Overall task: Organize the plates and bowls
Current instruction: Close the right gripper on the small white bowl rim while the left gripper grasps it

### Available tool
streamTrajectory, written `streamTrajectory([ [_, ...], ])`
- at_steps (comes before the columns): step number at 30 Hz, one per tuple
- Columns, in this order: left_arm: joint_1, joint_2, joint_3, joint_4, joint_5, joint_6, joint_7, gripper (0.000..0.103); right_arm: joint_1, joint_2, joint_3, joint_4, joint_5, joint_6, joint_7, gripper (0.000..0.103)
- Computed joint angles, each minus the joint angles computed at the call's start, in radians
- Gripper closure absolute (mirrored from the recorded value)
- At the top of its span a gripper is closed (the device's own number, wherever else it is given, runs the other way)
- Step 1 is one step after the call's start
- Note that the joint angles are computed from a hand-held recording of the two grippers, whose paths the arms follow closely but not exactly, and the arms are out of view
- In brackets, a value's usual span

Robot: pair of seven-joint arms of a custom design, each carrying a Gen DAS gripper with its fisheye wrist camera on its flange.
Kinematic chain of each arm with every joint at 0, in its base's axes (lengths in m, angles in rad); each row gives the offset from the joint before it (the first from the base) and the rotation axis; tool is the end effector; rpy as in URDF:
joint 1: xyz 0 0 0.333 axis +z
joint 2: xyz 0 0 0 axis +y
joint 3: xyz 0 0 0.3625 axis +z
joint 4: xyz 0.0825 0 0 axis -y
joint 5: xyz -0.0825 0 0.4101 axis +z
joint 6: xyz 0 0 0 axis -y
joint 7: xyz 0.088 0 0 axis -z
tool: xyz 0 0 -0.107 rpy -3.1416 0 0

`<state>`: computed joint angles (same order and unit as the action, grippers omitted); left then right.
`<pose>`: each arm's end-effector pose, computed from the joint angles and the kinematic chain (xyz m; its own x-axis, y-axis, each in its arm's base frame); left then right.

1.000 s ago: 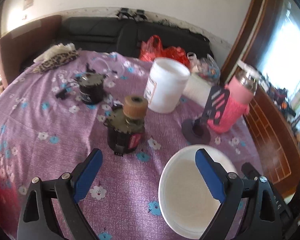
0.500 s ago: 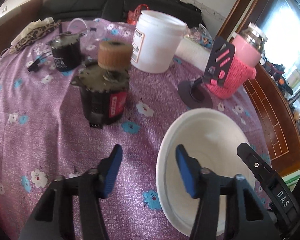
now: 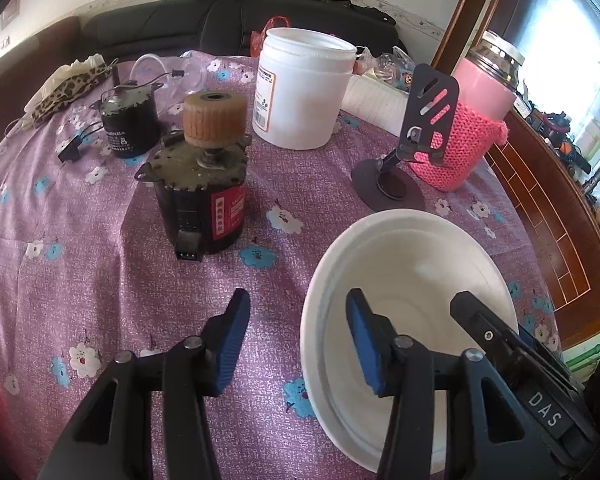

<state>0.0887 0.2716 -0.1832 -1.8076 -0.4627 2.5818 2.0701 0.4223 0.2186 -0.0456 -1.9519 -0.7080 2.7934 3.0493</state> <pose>0.7009 -0.0465 0.4820 -0.2921 -0.9363 0.1951 -0.8236 0.1425 -0.5489 0.6129 0.2769 0.4607 -0.3506 -0.8730 -0.3392 -0.6544 0.4874 -0.5781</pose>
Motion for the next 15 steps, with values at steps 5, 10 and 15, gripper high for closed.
streamTrajectory([
  [5, -0.007, 0.001, 0.001, -0.005, 0.023, -0.006, 0.000, 0.079, -0.003, 0.007, 0.009, 0.006, 0.034, -0.012, -0.039, 0.040],
  [10, -0.009, -0.010, -0.003, -0.020, 0.023, 0.014, 0.018, 0.082, -0.002, 0.014, 0.013, 0.011, 0.064, -0.012, -0.079, 0.063],
  [15, -0.012, -0.010, -0.001, -0.020, 0.025, 0.013, 0.013, 0.082, 0.008, 0.021, 0.009, 0.018, 0.074, -0.013, -0.097, 0.074],
])
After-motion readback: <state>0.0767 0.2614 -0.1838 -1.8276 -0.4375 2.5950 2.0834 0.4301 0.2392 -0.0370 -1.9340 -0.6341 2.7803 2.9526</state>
